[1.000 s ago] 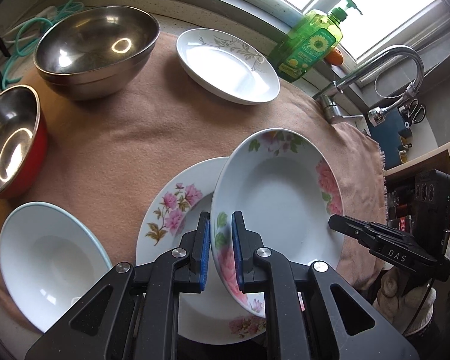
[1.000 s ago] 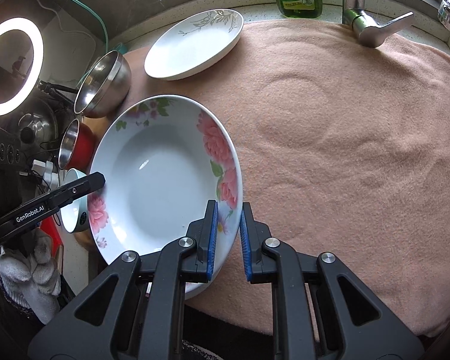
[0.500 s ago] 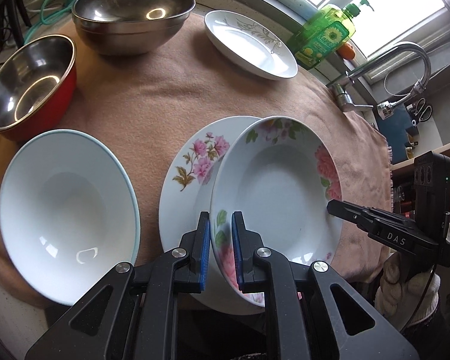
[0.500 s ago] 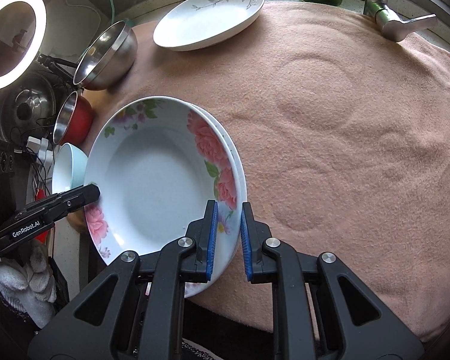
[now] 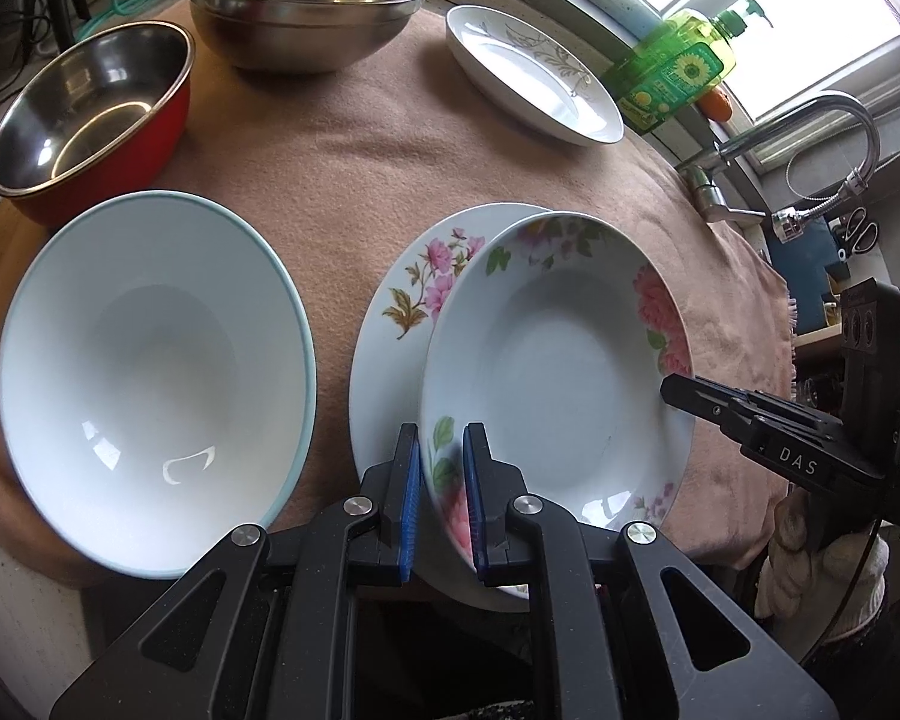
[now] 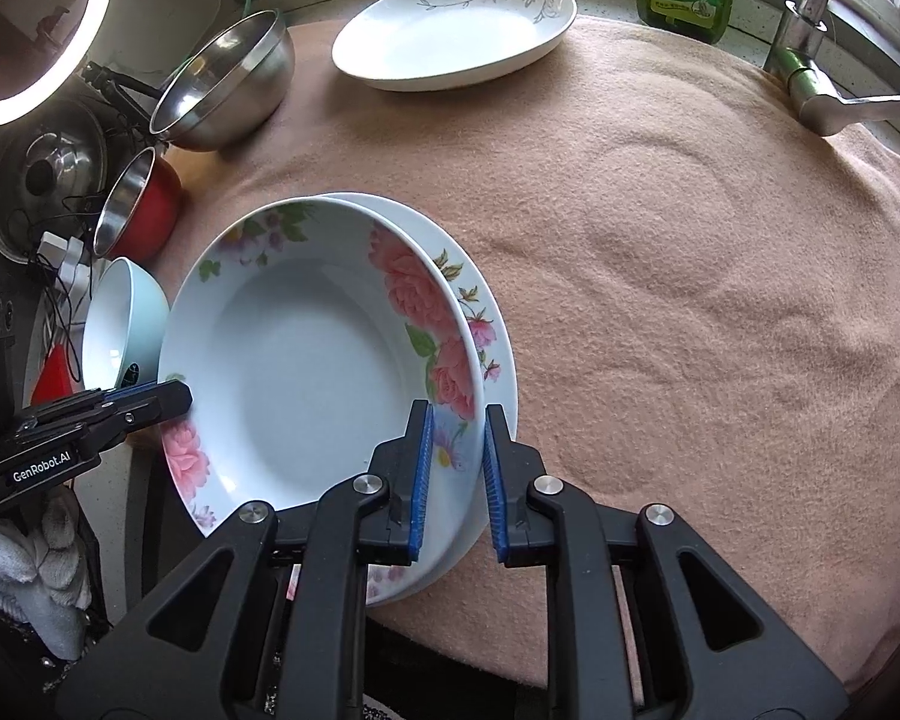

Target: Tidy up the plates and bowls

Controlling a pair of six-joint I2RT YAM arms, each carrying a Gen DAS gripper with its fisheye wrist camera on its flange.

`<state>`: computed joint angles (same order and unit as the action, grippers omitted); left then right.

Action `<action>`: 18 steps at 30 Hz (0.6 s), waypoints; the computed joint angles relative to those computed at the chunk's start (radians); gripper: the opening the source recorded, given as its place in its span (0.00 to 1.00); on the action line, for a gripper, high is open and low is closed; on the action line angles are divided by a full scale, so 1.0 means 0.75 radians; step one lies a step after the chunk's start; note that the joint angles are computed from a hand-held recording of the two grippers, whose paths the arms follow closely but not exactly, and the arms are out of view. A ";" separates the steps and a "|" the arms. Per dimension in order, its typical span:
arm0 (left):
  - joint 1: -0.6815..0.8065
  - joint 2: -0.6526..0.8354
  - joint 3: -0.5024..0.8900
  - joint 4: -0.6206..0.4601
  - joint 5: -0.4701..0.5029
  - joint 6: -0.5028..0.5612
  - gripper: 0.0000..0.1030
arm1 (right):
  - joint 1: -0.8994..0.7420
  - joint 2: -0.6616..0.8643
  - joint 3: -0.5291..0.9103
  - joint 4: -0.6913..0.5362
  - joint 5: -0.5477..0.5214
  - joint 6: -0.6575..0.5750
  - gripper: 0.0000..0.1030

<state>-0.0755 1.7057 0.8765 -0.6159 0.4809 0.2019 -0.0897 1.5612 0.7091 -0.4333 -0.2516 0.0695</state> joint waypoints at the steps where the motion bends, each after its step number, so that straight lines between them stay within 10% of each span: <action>1: 0.002 0.003 0.001 -0.003 -0.001 0.001 0.12 | 0.014 0.002 0.003 0.002 0.016 0.000 0.17; 18: 0.008 0.001 0.016 -0.028 -0.022 0.015 0.12 | 0.093 0.008 0.032 -0.019 0.137 -0.045 0.24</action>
<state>-0.0696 1.7065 0.8883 -0.6371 0.4642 0.2132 -0.0203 1.5669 0.7328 -0.4476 -0.1488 0.0354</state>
